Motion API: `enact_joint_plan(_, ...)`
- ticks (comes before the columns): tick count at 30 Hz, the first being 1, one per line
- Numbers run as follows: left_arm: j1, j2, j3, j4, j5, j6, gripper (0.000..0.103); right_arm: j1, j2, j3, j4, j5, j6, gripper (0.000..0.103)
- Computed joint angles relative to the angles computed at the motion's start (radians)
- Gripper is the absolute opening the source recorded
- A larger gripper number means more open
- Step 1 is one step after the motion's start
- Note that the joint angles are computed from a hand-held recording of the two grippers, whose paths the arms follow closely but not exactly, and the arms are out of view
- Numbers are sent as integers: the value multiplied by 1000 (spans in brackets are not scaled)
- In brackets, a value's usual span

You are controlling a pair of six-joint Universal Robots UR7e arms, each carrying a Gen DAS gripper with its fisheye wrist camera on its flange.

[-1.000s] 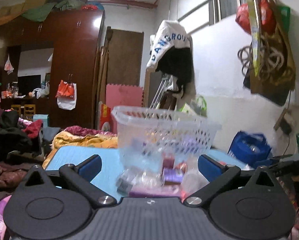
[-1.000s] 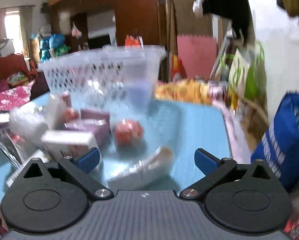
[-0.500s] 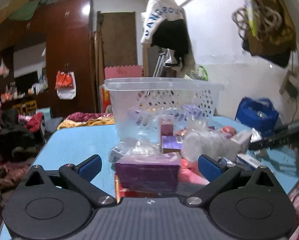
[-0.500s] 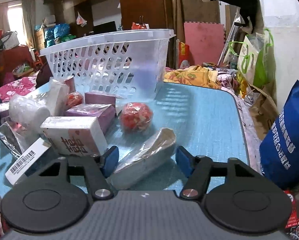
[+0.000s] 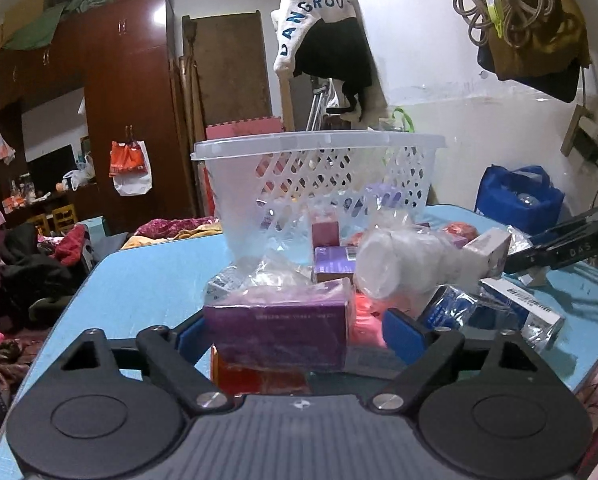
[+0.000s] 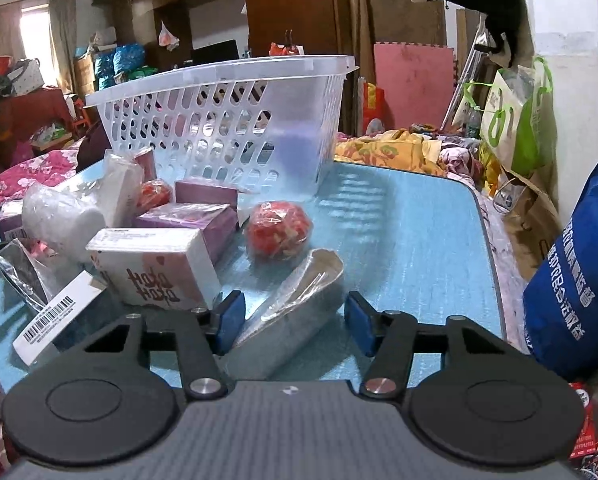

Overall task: Organize objects
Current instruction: 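Grasp another purple box with the left tool while the right tool grasps a clear plastic bag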

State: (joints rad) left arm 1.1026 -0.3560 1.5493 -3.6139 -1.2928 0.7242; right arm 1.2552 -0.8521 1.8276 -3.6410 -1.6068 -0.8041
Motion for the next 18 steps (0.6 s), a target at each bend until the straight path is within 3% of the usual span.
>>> enact_joint_plan(1, 2, -1, 0, 2, -9, -4, 76, 0, 2, 3, -11, 3, -7, 56)
enact_joint_plan(3, 8, -7, 3, 5, -30, -20, 76, -5, 9, 17, -71, 25, -15, 49)
enact_joint_plan(9, 12, -8, 14, -71, -54, -33, 75, -32, 20, 49, -200, 118, 0, 45)
enact_joint_plan(10, 10, -11, 16, -75, -56, -35, 75, -33, 22, 50, -211, 124, 2, 41)
enact_joint_plan(18, 14, -18, 17, -86, -76, -55, 75, -40, 28, 49, -256, 158, 30, 38)
